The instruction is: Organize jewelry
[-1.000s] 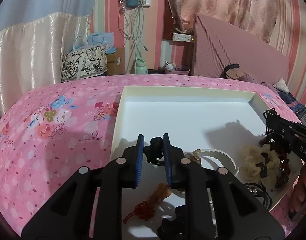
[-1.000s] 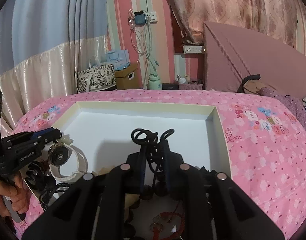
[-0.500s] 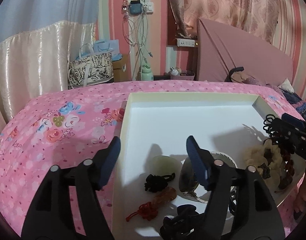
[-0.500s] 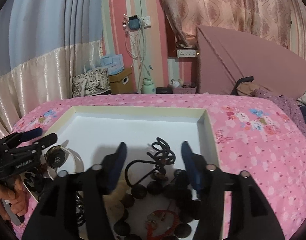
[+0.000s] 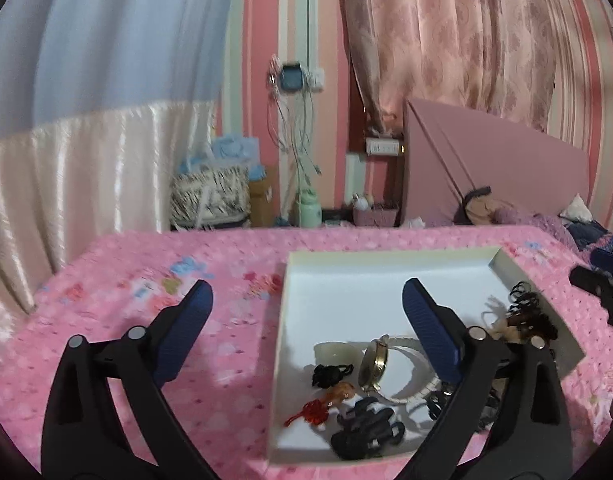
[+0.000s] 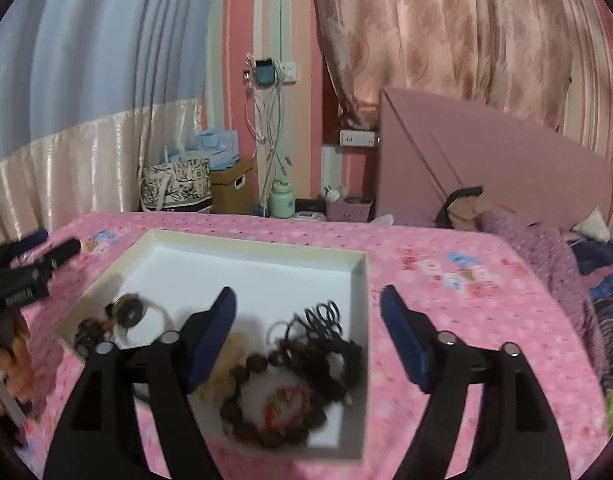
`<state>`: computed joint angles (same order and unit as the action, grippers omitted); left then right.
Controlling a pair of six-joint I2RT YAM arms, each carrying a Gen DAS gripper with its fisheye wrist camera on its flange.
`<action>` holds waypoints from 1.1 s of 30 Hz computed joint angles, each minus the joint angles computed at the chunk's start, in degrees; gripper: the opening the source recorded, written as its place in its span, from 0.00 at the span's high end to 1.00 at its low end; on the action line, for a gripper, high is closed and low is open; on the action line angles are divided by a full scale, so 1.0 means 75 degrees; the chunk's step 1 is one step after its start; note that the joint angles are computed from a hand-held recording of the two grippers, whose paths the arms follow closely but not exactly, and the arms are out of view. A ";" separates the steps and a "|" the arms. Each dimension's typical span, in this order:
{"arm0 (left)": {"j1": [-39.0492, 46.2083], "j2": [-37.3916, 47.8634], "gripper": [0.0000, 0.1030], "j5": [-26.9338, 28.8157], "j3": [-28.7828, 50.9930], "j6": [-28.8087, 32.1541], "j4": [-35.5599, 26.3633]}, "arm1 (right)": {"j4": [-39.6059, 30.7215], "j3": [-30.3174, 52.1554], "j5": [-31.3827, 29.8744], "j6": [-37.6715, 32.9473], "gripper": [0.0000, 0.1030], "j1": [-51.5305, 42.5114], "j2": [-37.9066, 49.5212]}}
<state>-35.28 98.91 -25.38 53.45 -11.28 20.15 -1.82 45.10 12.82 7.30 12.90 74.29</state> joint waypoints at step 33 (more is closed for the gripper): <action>-0.4173 -0.3920 0.03 -0.4914 -0.4140 -0.3298 -0.2057 | -0.5223 -0.3073 0.6449 0.4855 0.04 0.6312 -0.6309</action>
<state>-66.58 69.50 -62.24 22.40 -36.02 4.72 -40.99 22.06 61.19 43.72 60.24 26.98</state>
